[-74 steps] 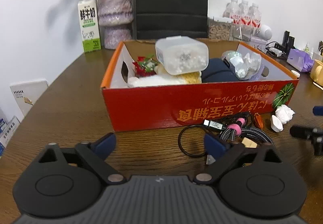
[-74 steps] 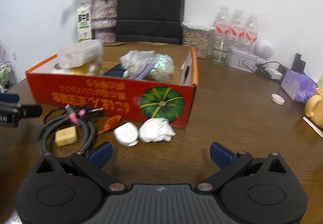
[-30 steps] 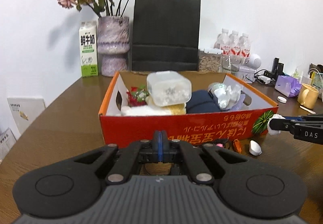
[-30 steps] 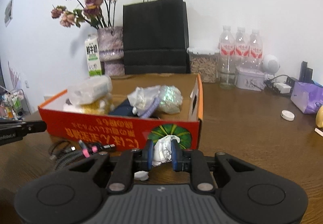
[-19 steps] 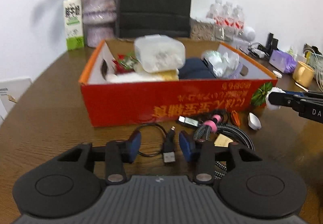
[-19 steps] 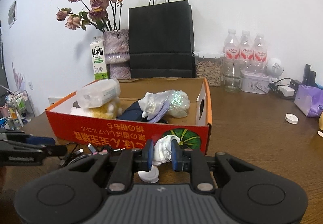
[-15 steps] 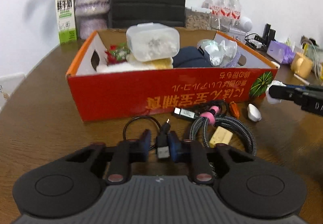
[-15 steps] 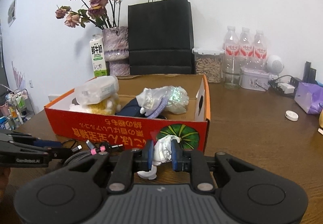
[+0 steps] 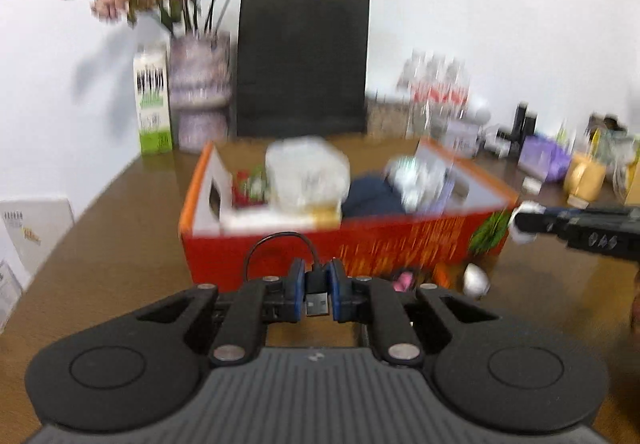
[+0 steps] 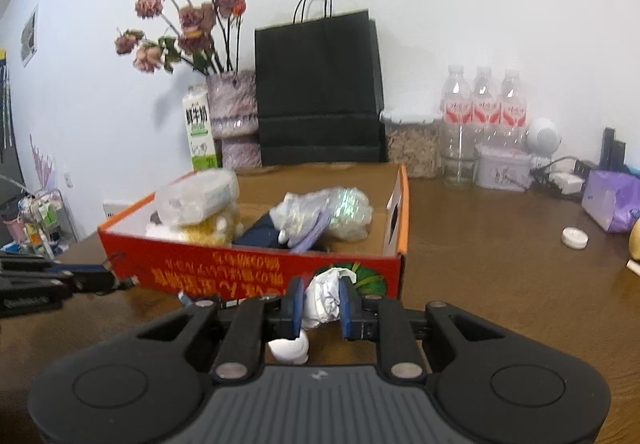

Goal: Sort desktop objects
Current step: 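Carry the paper and USB cable into the box and open both grippers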

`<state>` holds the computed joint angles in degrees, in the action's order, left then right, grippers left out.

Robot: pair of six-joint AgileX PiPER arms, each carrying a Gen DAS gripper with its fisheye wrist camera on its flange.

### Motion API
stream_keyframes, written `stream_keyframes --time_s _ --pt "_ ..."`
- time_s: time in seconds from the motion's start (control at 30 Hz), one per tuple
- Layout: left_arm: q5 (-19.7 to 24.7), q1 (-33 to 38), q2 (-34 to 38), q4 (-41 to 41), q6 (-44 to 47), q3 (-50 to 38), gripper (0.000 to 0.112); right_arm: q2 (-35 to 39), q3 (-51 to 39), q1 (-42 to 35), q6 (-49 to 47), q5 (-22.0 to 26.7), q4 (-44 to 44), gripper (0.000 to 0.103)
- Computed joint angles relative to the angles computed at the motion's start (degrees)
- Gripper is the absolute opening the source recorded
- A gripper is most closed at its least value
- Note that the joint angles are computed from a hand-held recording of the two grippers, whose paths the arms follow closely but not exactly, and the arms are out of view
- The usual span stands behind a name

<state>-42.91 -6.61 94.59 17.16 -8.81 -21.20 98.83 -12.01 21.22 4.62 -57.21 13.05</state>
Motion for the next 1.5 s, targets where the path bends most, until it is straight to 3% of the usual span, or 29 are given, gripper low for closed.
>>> stream_keyframes --time_s 0.13,0.27,0.47,0.7,0.87,0.97,1.3,1.5 --pt "0.01 -0.39 -5.56 0.99 -1.48 -0.88 0.013 -3.93 -0.41 -0.98 -0.58 1.25 0.02 0.017" --pt "1.08 -1.47 -6.03 -1.05 -1.23 -5.47 0.013 -7.32 -2.96 -0.96 -3.34 4.18 2.15 0.017" --pt "5.16 -0.16 2.04 -0.4 -4.53 -16.32 0.013 -6.7 -11.64 -1.59 -7.91 10.74 4.96 0.017" --pt "12.62 1.24 13.29 3.86 -10.91 -26.82 0.013 2.64 -23.12 -3.49 -8.59 16.37 4.5 0.017" --pt "12.12 -0.76 17.12 -0.85 -7.4 -31.37 0.013 10.06 -27.72 -6.79 -3.51 17.72 -1.5 0.017" --pt "9.44 -1.87 18.52 -6.16 -1.13 -31.14 0.013 12.37 -28.94 -8.11 -2.09 17.84 -3.06 0.017" --pt "11.63 -0.73 15.96 -10.89 1.42 -29.5 0.013 12.81 -27.66 -7.12 -3.87 15.22 -1.19 0.017" --pt "15.17 0.9 16.66 -3.84 -5.21 -31.26 0.013 12.11 -26.63 -5.57 -6.2 14.21 2.21 0.017"
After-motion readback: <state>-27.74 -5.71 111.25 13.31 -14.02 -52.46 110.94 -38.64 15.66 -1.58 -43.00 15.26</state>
